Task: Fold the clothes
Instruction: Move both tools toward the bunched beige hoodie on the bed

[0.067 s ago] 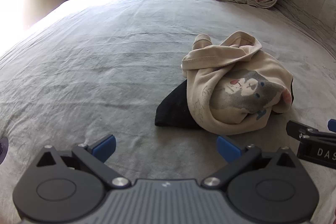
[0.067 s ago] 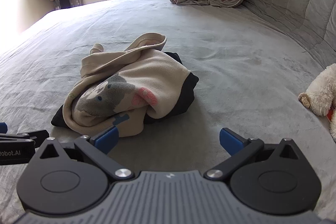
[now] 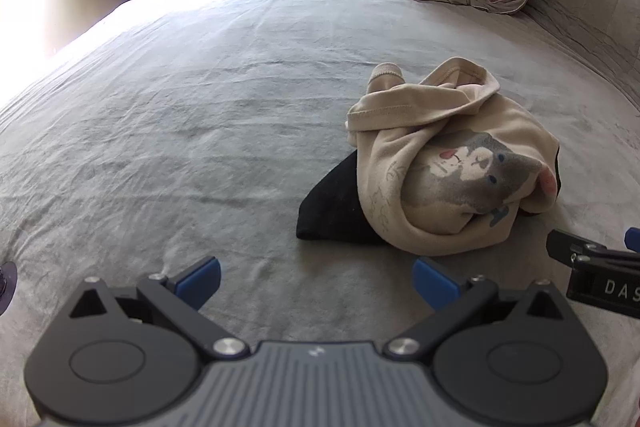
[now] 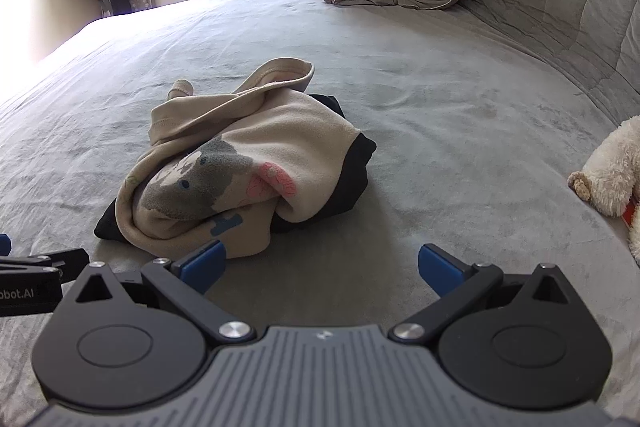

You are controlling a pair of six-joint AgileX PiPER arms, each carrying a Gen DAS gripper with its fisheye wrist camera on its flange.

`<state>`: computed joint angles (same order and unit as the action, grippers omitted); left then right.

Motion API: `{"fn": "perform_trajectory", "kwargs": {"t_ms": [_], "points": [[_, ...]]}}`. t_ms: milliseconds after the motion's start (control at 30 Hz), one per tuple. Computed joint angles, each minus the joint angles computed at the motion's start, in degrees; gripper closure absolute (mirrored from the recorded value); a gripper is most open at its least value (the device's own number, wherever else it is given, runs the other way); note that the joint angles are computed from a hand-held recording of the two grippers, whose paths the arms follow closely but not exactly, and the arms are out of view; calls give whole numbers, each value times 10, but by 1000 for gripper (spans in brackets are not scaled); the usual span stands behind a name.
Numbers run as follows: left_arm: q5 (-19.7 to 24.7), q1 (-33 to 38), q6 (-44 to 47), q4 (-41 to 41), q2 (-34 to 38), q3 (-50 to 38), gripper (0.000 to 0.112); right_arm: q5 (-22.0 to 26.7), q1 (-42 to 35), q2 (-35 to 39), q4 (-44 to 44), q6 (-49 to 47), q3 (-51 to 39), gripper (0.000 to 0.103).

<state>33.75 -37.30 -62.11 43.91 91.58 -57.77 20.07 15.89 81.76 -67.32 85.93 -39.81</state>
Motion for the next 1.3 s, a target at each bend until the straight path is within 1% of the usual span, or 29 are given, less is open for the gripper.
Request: {"fn": "perform_trajectory", "kwargs": {"t_ms": [100,133,167,233,367,1300], "points": [[1,2,3,-3,0,0,10,6,5,-7,48,-40,-3,0],[1,3,4,-4,0,0,10,-10,-7,-7,60,-46,4,0],[1,3,5,-5,0,0,10,-9,-10,-5,88,-72,1,0],[1,5,6,-8,0,0,10,7,-10,4,138,-122,-15,0],[2,7,10,-12,0,0,10,-4,-20,3,117,-105,-10,0],[-4,25,35,-36,10,-3,10,17,-12,4,120,-118,-16,0]]}}
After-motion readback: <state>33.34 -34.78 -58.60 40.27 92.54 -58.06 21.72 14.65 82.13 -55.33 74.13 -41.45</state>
